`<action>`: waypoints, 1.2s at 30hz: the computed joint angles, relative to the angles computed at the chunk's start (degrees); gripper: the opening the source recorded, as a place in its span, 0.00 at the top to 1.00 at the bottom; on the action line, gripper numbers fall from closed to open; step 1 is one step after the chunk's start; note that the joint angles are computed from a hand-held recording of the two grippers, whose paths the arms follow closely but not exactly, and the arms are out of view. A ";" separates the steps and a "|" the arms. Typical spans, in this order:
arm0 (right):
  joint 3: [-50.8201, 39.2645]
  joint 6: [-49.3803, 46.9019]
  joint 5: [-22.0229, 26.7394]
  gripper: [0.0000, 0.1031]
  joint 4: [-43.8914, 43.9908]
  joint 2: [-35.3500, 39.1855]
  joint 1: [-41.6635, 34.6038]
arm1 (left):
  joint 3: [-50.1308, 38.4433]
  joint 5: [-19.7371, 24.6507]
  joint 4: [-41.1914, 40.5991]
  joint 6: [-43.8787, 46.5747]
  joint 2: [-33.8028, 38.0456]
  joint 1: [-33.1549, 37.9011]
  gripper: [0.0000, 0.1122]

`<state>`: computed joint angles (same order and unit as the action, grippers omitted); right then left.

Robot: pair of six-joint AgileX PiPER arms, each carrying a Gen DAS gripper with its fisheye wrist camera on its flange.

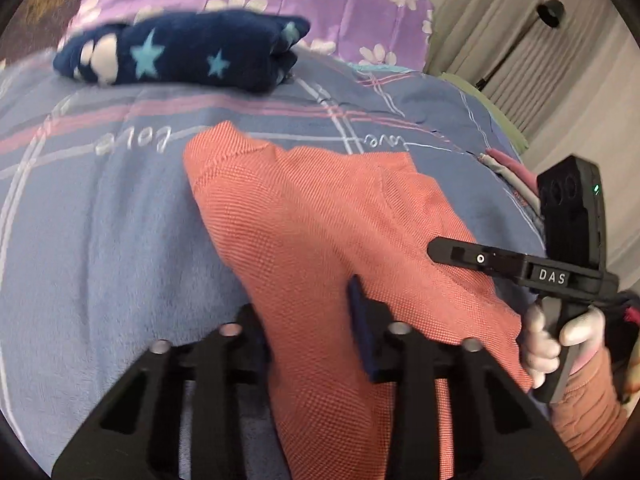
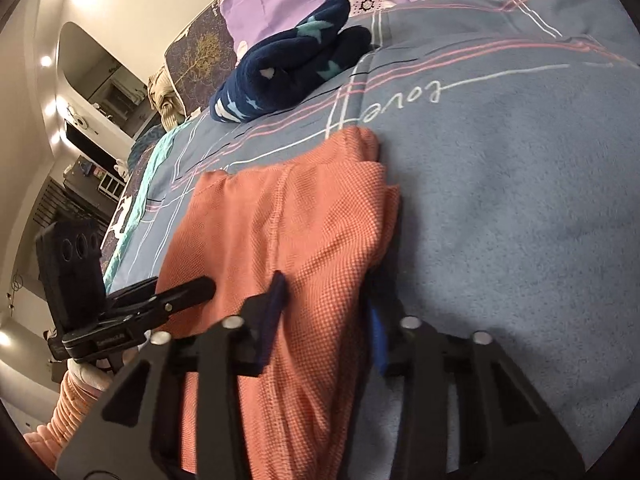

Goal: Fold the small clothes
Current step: 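Grasp the folded coral shirt with both tools and lift it off the bed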

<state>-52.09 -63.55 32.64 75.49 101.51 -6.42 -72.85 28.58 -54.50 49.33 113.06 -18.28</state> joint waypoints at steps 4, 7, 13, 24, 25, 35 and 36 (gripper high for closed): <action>5.99 -4.31 -5.91 0.83 4.16 -11.06 2.97 | 6.48 -6.36 -1.38 4.85 -8.02 -2.56 0.77; 9.79 -3.47 -13.60 0.84 2.88 -19.82 7.20 | 7.94 -8.29 -1.07 5.05 -13.04 -4.14 0.77; 14.15 8.25 -19.04 0.84 -8.94 -35.84 9.56 | 6.13 -9.68 4.66 -0.88 -19.17 -7.57 0.77; 11.48 9.53 -12.40 0.84 -14.32 -45.32 -4.43 | -12.92 -6.71 37.30 -31.79 -13.44 -18.49 0.77; 10.56 6.80 -10.32 0.84 -11.85 -44.73 -7.33 | -16.15 -5.52 40.32 -34.27 -11.83 -19.46 0.77; -2.59 -4.08 -3.21 0.85 0.20 -29.28 -21.72 | -61.80 12.84 52.22 -43.41 13.79 -23.89 0.77; -3.47 -3.90 -4.10 0.85 0.11 -28.30 -21.38 | -67.53 13.51 52.96 -43.91 17.44 -24.05 0.77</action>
